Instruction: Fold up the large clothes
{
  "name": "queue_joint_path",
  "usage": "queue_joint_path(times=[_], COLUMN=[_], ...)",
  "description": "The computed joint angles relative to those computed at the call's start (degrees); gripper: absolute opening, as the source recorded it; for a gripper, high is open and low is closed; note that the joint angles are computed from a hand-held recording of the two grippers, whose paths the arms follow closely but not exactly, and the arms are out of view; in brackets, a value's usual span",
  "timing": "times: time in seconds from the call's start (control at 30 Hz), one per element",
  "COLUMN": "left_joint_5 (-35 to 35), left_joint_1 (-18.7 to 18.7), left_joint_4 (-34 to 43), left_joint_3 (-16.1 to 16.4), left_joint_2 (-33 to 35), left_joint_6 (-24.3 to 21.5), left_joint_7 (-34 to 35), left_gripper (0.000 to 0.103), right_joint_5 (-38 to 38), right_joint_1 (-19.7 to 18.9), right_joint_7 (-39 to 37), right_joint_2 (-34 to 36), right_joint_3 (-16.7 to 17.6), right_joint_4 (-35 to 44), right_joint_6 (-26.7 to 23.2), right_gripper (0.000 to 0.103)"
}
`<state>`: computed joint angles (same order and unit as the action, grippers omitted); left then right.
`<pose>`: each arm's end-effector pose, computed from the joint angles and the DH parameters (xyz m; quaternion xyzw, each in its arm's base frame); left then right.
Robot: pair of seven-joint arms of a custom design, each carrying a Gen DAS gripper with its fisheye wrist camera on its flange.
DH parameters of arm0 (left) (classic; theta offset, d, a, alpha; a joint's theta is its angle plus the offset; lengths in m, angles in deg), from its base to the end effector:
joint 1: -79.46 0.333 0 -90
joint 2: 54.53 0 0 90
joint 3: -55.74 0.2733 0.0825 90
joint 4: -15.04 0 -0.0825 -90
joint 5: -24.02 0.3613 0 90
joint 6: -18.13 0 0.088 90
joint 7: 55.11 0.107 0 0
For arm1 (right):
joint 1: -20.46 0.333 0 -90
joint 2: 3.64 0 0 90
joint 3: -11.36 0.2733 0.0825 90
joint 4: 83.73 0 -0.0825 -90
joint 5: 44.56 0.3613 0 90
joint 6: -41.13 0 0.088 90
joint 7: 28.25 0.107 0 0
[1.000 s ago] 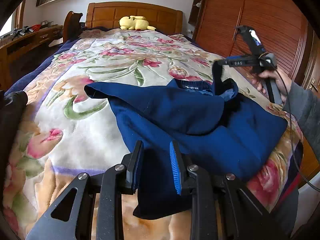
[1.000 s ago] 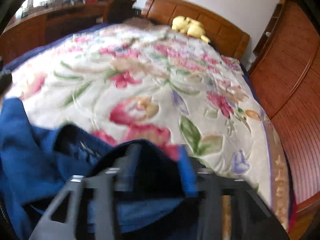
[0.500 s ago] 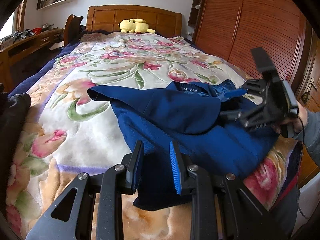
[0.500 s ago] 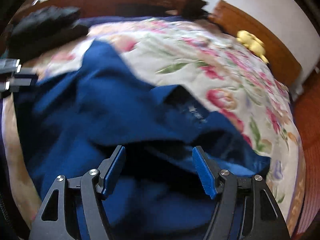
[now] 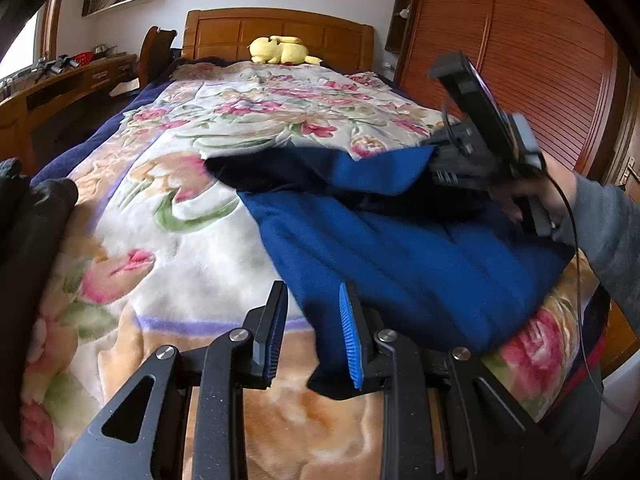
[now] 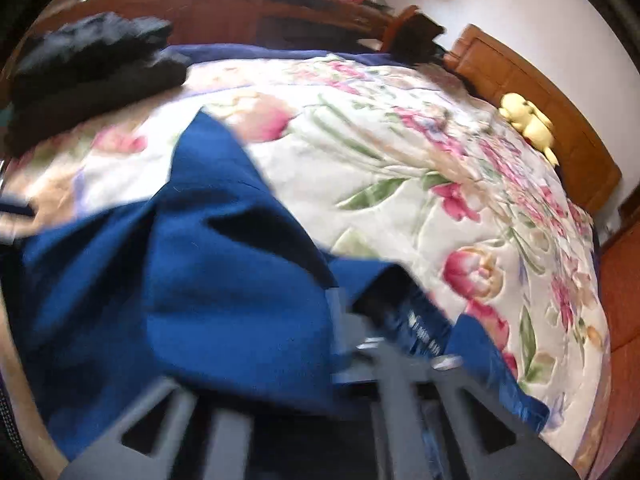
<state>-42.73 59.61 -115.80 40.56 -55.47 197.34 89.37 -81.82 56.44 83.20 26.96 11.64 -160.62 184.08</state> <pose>0.4656 -0.2296 0.3960 -0.4993 0.7574 -0.3932 0.1496 0.5733 0.4238 0.4591 -0.8275 0.4054 -0.3300 0.2050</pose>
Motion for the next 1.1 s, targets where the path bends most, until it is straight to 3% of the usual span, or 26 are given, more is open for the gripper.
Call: queue_joint_path(times=[0.07,0.17,0.23,0.27,0.33,0.4,0.5,0.6,0.73,0.9,0.97,1.0,1.1], left_joint_5=[0.1,-0.1,-0.3,-0.4,-0.6,-0.9,-2.6,-3.0,-1.2,1.3,2.6,3.5,4.5], left_joint_1=[0.2,0.3,0.2,0.2,-0.1,-0.4,-1.3,-1.9,-2.4,-2.7,-2.5,-2.4,-2.2], left_joint_4=[0.0,0.0,-0.2,-0.3,-0.6,-0.6,-0.6,-0.4,0.0,0.1,0.2,0.4,0.5], left_joint_3=[0.2,0.1,0.0,0.0,0.0,0.1,0.2,0.3,0.0,-0.4,-0.5,-0.5,-0.7], left_joint_2=[0.2,0.2,0.0,-0.2,-0.7,-1.1,-1.8,-2.1,-1.5,-1.0,-0.7,-0.4,0.1], left_joint_6=[-0.2,0.0,0.0,0.0,0.0,-0.3,-0.9,-1.0,-1.3,-1.4,-1.6,-1.7,-1.7], left_joint_7=[-0.3,-0.3,-0.2,-0.1,0.2,0.6,2.3,3.0,1.9,0.0,-1.0,-1.8,-2.7], left_gripper=[0.028,0.028,0.028,0.028,0.028,0.028,0.028,0.028,0.028,0.028,0.028,0.028,0.028], right_joint_5=[1.7,1.8,2.7,2.2,-2.1,-4.4,-4.6,-1.6,-2.6,5.9,11.4,14.4,15.0], right_joint_1=[-0.9,0.4,0.2,1.1,1.2,0.9,-1.0,-3.7,-4.7,-8.9,-11.3,-12.2,-11.1], right_joint_7=[1.6,11.5,15.7,17.8,23.2,25.1,22.0,16.6,17.0,11.7,6.1,2.6,-2.2], right_joint_2=[2.8,9.8,11.4,10.6,6.6,2.9,-1.4,-5.1,-7.7,-4.0,-2.0,-0.6,3.1], right_joint_3=[-0.6,-4.9,-6.0,-8.0,-8.2,-7.5,-4.3,-1.1,-0.4,1.8,3.3,4.3,3.1], right_joint_4=[4.5,16.9,20.3,19.0,13.1,7.8,1.2,-4.8,-10.4,-6.2,-2.5,0.2,5.6], right_joint_6=[-0.1,-8.0,-10.5,-9.7,-6.3,-4.1,-2.5,-2.1,-2.2,-3.4,-3.3,-4.4,-5.8], right_gripper=[0.003,0.007,0.031,0.039,0.059,0.068,0.07,0.07,0.07,0.069,0.035,0.008,0.005])
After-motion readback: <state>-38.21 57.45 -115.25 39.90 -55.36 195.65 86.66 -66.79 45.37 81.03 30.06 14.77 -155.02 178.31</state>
